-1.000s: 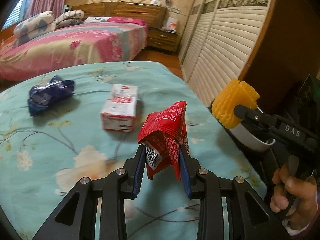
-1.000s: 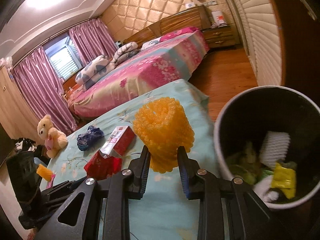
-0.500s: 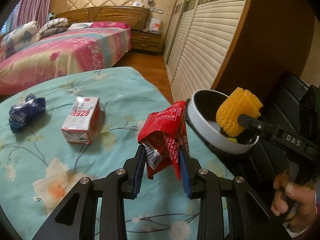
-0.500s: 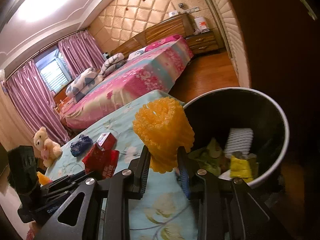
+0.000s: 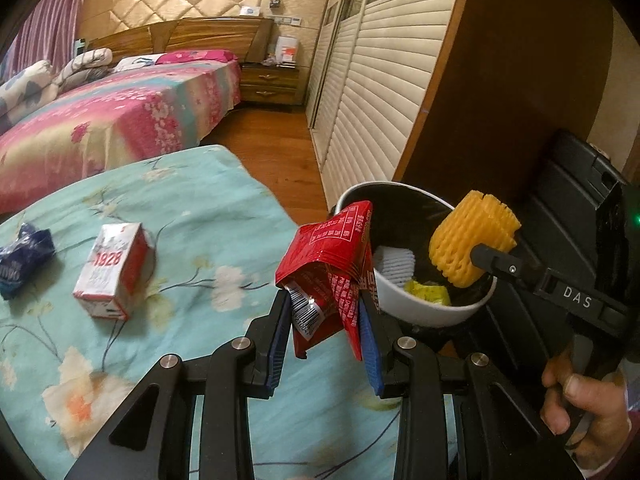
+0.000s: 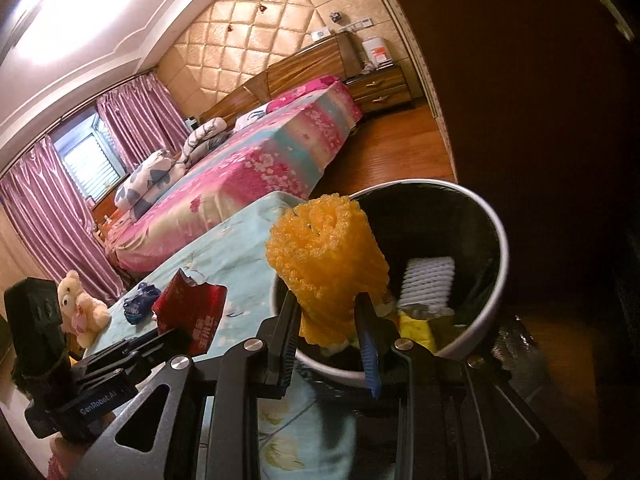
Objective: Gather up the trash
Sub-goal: 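Carry the red packet and orange foam sleeve over the white bin, then open both tools to drop the packet and sleeve into the bin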
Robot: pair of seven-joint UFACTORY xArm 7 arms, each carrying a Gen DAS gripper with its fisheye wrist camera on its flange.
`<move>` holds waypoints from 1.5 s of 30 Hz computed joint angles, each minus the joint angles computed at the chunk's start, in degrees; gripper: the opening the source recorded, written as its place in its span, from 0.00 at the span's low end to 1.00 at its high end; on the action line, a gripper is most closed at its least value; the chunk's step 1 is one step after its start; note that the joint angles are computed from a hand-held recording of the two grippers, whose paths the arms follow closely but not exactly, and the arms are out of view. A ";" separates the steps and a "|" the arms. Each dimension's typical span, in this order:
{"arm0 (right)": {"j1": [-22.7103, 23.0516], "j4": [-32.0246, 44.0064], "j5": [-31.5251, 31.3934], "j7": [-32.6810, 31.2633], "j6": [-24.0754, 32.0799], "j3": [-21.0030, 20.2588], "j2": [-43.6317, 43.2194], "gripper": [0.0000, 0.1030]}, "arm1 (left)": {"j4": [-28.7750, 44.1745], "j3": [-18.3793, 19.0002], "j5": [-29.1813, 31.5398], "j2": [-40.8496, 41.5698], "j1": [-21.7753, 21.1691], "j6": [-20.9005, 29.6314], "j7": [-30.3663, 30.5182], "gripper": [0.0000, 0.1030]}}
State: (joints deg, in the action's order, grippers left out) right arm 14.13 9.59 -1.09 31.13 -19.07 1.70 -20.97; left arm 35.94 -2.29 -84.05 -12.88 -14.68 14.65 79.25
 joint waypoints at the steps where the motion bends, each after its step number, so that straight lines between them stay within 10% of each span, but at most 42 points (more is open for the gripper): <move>1: -0.23 -0.15 -0.03 -0.09 0.09 -0.20 -0.19 0.27 | 0.42 -0.29 -0.03 0.39 -0.23 -0.21 0.02 0.31; 41: 5.10 2.70 -5.41 -1.21 4.85 -14.23 1.76 0.31 | 14.15 -7.29 5.57 15.35 -1.43 -6.57 -3.91 0.40; 45: 5.37 2.92 -4.60 -1.75 5.17 -14.92 1.59 0.54 | 13.91 -7.48 5.29 15.25 -1.60 -7.34 -3.67 0.51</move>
